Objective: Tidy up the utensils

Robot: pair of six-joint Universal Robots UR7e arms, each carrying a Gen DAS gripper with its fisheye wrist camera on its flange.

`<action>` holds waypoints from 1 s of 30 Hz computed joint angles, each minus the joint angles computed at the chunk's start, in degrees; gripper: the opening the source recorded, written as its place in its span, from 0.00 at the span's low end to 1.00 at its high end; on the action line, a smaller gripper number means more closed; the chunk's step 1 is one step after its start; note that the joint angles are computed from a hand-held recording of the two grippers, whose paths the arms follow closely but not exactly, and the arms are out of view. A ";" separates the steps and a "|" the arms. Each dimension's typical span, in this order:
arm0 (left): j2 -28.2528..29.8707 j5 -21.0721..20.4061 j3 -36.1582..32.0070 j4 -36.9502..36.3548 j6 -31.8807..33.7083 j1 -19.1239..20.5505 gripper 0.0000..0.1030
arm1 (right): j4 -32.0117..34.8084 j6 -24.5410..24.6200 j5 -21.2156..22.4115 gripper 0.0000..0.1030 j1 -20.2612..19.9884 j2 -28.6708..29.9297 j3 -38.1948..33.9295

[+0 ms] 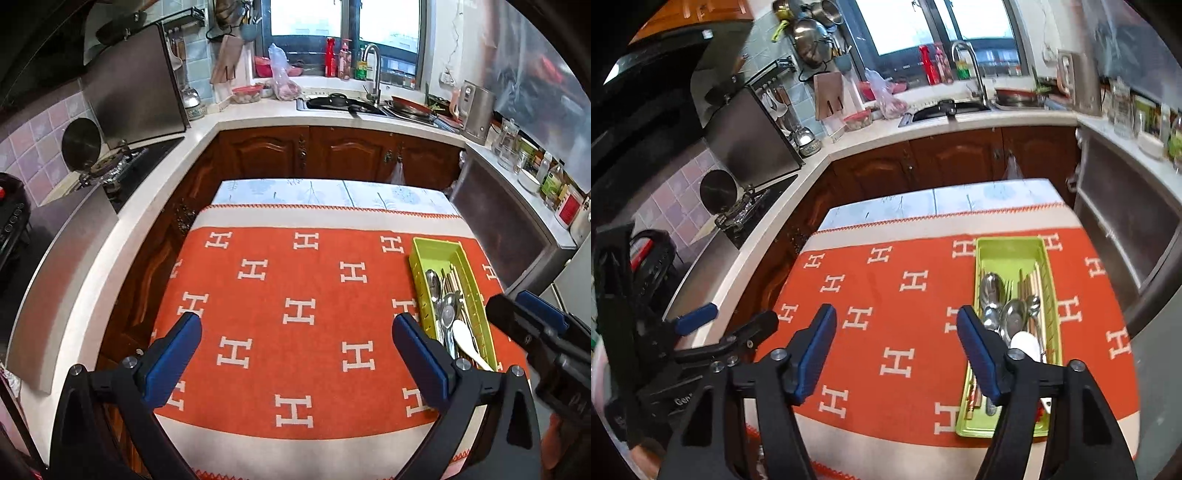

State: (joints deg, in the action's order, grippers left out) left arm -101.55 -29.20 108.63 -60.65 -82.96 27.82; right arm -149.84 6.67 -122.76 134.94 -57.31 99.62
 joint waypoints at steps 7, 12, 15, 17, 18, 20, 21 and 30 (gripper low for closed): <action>1.10 0.44 -1.49 7.66 -9.01 -1.41 0.99 | 1.61 0.04 -2.04 0.79 1.97 0.97 -0.65; 1.85 0.13 -1.92 9.26 -11.12 -0.89 0.99 | 1.91 0.34 -1.00 0.79 1.10 1.40 -0.69; 1.76 -0.15 -1.69 8.00 -10.30 -0.24 0.99 | 2.03 0.16 -0.18 0.79 -0.07 1.53 -0.73; 1.77 -0.40 -1.61 7.18 -9.69 0.13 0.99 | 1.95 -0.06 -0.02 0.79 -0.51 1.62 -0.72; 1.77 -0.50 -1.55 6.81 -9.43 0.30 0.99 | 1.87 -0.16 -0.06 0.79 -0.67 1.77 -0.83; 1.79 -0.55 -1.49 6.32 -9.08 0.56 0.99 | 1.73 -0.41 -0.02 0.79 -0.94 1.99 -0.95; 1.84 -0.51 -1.50 6.24 -9.02 0.65 0.99 | 1.77 -0.45 0.08 0.79 -1.10 2.13 -1.13; 1.84 -0.25 -1.37 5.66 -8.63 0.94 0.99 | 1.18 -1.01 -0.30 0.79 -1.25 2.69 -1.35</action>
